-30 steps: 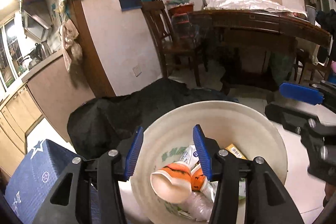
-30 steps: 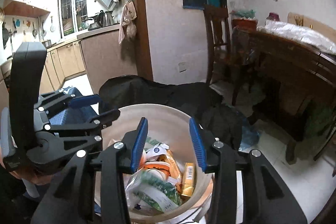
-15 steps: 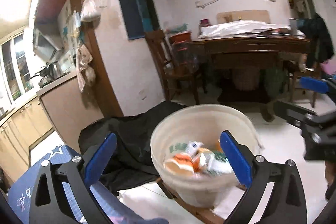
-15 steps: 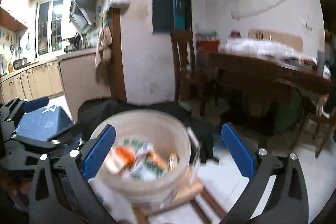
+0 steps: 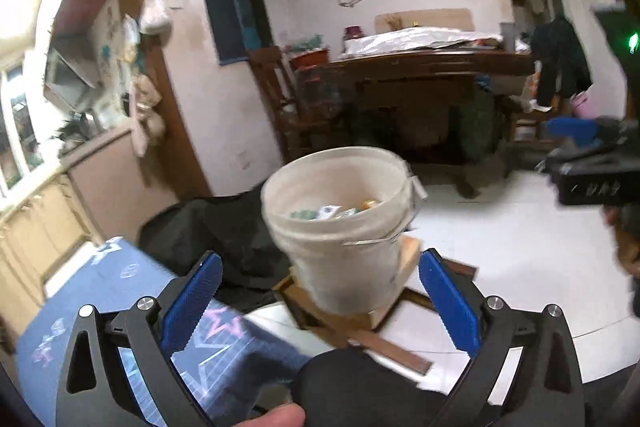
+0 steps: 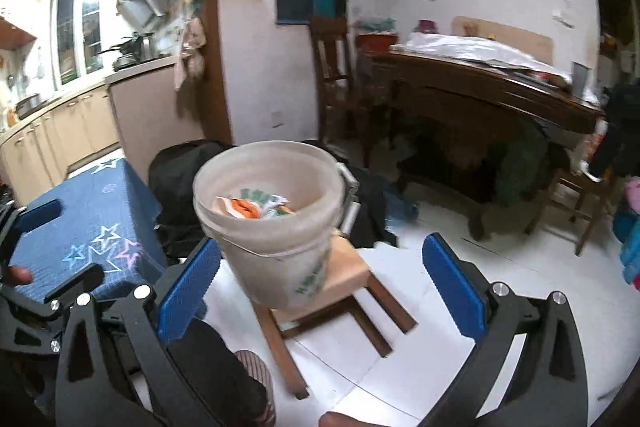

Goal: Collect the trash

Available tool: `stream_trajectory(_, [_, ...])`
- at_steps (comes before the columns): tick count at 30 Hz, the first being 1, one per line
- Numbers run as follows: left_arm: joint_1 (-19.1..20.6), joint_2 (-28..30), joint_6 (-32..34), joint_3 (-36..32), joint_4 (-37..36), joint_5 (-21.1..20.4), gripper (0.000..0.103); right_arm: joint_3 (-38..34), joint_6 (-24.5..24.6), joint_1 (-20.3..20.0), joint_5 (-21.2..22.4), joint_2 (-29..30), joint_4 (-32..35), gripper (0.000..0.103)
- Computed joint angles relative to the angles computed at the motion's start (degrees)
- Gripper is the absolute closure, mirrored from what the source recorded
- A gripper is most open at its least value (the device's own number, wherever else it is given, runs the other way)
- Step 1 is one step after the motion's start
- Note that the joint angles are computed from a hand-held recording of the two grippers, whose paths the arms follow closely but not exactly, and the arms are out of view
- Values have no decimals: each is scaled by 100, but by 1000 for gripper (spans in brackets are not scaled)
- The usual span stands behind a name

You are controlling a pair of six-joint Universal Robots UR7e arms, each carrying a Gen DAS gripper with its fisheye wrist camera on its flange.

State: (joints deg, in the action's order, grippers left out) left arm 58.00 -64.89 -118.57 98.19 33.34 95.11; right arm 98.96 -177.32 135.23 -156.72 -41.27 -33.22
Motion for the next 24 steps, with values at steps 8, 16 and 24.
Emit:
stream_trajectory(8, [40,-692,-821,636,-802,-514,5,-380,-196,223,593,576,-135,5])
stream_trajectory(16, [-132,-648,-1301,364,-416,-574,5,-503,-129,261,714,573,-167,5])
stream_trajectory(24, [-337,-340,-1781,121,299,-538,5,-682,-112,300,857,632,-11,5])
